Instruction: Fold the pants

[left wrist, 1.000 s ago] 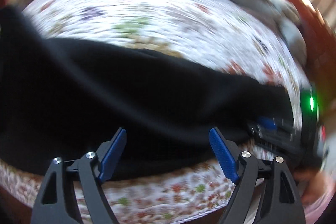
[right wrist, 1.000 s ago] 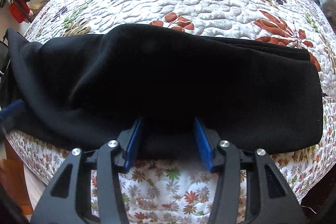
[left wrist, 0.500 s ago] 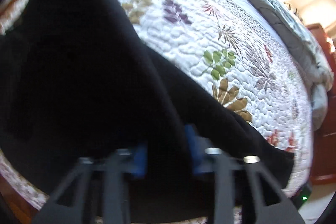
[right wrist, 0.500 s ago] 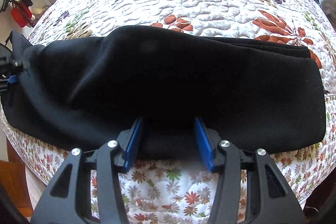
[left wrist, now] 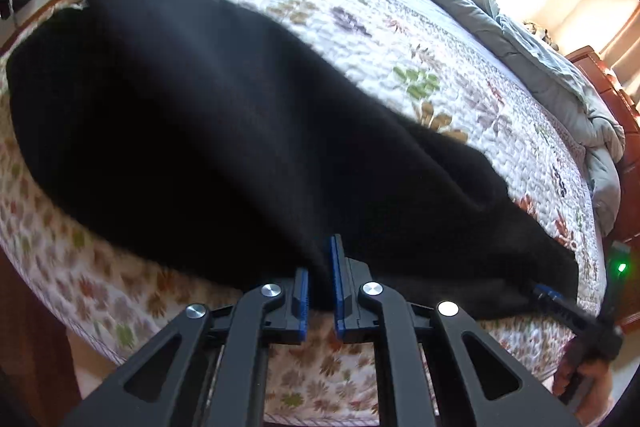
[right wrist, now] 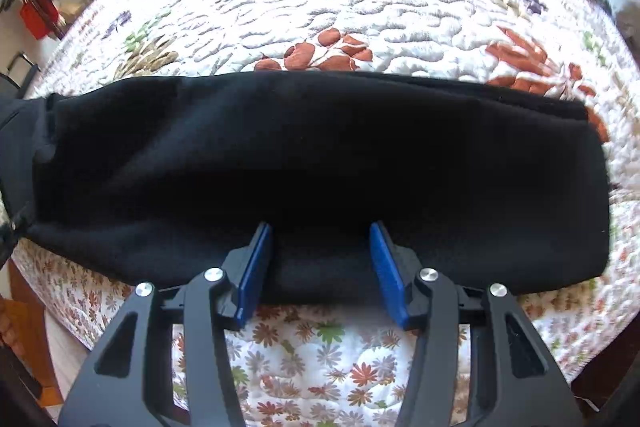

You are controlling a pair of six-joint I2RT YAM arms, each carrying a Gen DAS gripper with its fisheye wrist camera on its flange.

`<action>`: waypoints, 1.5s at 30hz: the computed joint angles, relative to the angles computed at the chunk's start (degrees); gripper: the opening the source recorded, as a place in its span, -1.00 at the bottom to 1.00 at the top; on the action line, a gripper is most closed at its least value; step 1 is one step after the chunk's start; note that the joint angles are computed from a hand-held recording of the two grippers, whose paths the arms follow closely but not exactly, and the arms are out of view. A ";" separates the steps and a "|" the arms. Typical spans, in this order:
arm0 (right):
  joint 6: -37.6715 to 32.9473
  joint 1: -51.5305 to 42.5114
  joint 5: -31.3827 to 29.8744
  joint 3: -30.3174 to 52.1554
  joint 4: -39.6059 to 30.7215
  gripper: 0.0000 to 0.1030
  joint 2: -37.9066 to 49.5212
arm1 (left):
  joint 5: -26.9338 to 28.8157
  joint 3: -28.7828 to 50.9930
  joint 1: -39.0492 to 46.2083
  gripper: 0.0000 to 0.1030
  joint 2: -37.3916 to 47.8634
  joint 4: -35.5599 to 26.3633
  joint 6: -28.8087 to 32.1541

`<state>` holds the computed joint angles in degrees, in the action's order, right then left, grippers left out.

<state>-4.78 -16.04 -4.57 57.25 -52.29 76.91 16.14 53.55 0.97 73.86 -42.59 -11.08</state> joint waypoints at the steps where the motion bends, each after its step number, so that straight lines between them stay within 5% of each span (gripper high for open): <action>1: 0.98 1.64 0.78 0.70 -0.38 -0.01 -0.71 | 0.79 -0.63 0.27 -0.82 0.18 0.67 -0.67; 5: 2.35 8.76 -3.76 3.66 -1.66 0.04 -2.05 | 2.47 -0.36 1.42 -0.82 1.39 1.58 -0.19; 9: 2.97 17.26 -0.78 4.56 -1.80 0.11 3.72 | 7.00 3.17 4.98 -0.67 3.43 -3.37 2.02; 13: 3.49 18.08 0.15 1.27 2.60 0.20 4.09 | 9.21 7.59 13.22 -0.07 5.68 -7.28 4.48; 18: 3.76 17.83 -0.58 1.97 2.28 0.22 4.85 | 12.23 17.52 22.91 -0.03 15.71 -10.31 7.30; 26: 3.76 17.84 -0.38 2.54 2.29 0.25 5.56 | 16.39 27.91 26.68 0.13 28.84 -11.99 3.24; 28: 3.91 18.06 -0.15 2.77 2.46 0.26 5.94 | 16.87 27.70 26.75 0.07 29.11 -10.70 1.56; 33: 3.79 18.03 0.01 2.44 2.45 0.28 5.57 | 15.44 25.71 27.95 -0.72 28.33 -8.04 0.79; 41: 3.44 17.67 -0.64 2.68 2.22 0.29 5.96 | 10.60 8.40 30.71 -0.87 1.63 1.43 1.84; 45: 3.86 18.13 -0.04 2.84 2.65 0.34 6.48 | 4.82 0.39 31.80 -0.91 -0.37 3.83 6.29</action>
